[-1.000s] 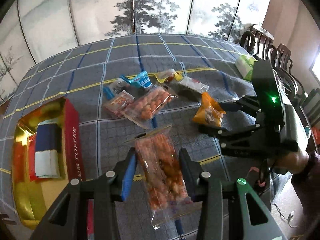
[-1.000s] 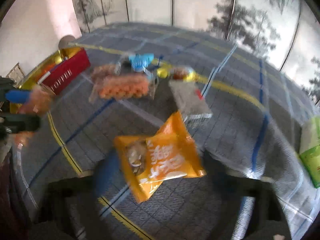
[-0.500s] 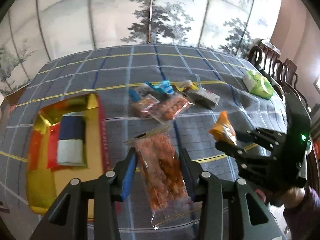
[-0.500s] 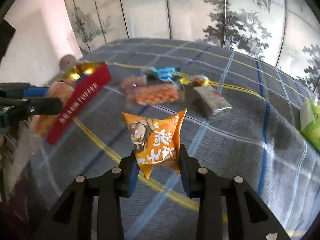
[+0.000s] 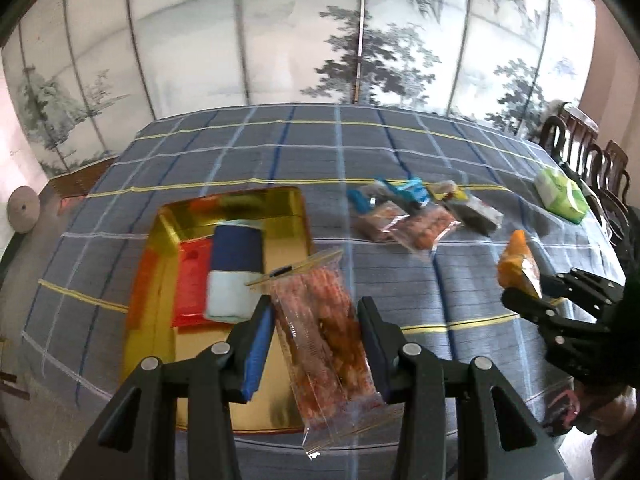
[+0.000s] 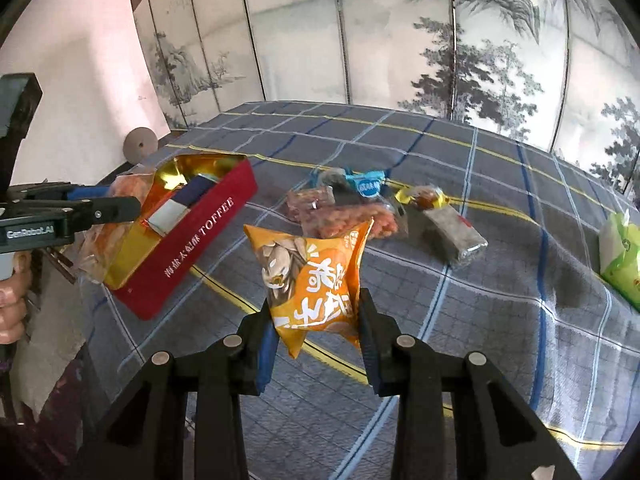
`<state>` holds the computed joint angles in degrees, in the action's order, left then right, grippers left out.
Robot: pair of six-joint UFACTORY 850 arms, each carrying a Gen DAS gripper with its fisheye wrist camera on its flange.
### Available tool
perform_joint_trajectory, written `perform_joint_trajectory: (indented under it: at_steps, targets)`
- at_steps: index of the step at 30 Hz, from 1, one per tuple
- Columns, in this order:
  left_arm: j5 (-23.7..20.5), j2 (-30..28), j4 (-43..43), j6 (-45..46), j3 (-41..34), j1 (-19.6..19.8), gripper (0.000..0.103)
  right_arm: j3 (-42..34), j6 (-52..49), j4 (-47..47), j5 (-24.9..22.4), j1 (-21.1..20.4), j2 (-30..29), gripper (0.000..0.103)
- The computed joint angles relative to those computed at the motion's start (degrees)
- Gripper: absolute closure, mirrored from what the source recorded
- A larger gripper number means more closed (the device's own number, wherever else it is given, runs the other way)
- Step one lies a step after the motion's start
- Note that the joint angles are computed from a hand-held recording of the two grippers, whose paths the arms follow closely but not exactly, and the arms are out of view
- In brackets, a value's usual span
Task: Organize snacks
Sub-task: 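Carry the clear bag and the orange bag toward the gold tin with both grippers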
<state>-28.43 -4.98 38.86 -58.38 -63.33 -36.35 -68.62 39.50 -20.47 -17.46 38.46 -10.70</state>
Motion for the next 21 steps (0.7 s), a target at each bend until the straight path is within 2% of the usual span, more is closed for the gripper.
perform_joint_trajectory:
  at_steps: [9,21]
  targets:
    - [-2.18,1.15,6.76,-5.7,2.35,1.1,0.06,-2.99,-2.31,2.08,-0.73,1.14,-1.88,0.07]
    - [-1.64,0.84,5.76,-5.97,4.4,4.31,0.06,-9.1,-8.69,7.17,-1.06,2.31,-5.6,0.07]
